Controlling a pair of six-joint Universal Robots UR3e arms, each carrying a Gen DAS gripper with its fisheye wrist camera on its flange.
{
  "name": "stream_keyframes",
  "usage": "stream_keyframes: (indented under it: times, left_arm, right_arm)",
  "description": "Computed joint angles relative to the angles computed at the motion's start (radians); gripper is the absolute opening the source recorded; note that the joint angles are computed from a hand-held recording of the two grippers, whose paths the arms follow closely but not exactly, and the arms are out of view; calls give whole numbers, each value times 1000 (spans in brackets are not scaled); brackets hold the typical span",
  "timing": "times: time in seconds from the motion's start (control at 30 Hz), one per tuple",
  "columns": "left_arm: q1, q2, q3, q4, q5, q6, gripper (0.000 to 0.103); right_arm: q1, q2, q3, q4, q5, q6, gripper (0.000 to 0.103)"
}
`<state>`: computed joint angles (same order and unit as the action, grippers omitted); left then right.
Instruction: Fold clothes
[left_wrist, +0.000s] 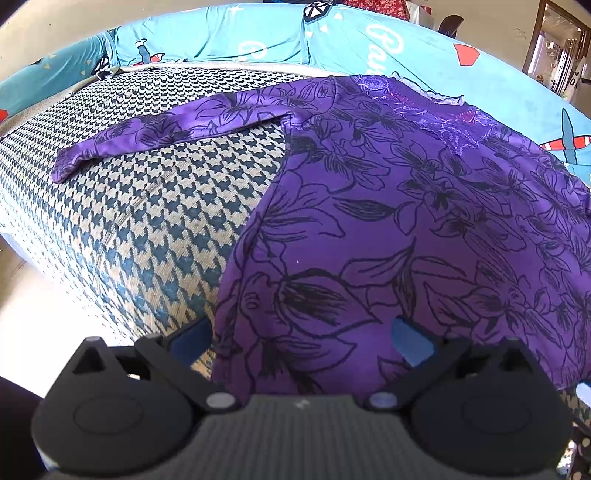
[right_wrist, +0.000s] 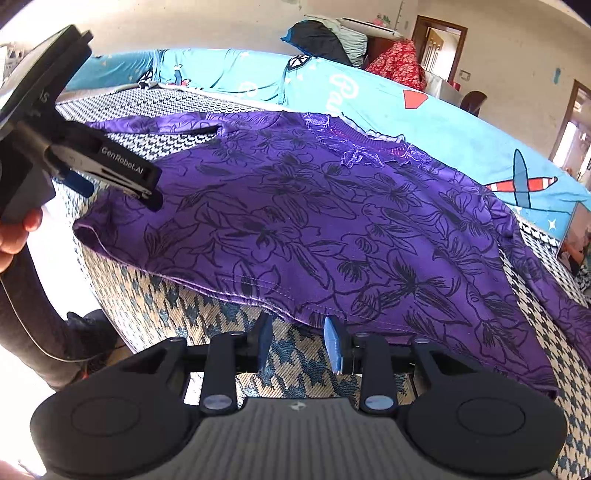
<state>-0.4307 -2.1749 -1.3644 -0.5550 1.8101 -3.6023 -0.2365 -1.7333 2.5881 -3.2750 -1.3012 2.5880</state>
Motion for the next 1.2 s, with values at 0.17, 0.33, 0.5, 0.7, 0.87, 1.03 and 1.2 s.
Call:
stream_keyframes:
  times: [0.17,0.33,0.5,0.7,0.87,1.03,1.2]
  left_arm:
    - [-1,-3,6,-8,-2,3,103]
    - [2,-4,10,-15,-5,-1,103]
    - [3,-4,9,-19,-5,1,103]
    - [-1,-3,6,-14,9,2,103]
    - [-5,1,2,-2,48,-18,103]
    - [2,-8,28,-71,72,-48,103]
    - [33,12,-14,-78,25,-85,103]
  right_arm:
    - [125,147,-30,-157,-147,-67,38]
    - [193,269,-63,-280,-199,-143,39]
    - [225,384,-86,-422,-206,-196,37]
    - [213,403,-74,-469,-147,-214,10]
    - [169,311,-42,-377,-74,-220,9]
    - [183,286,-13,-336,-80,-287,5]
    - [144,219,-15,-235,-29,-240,5]
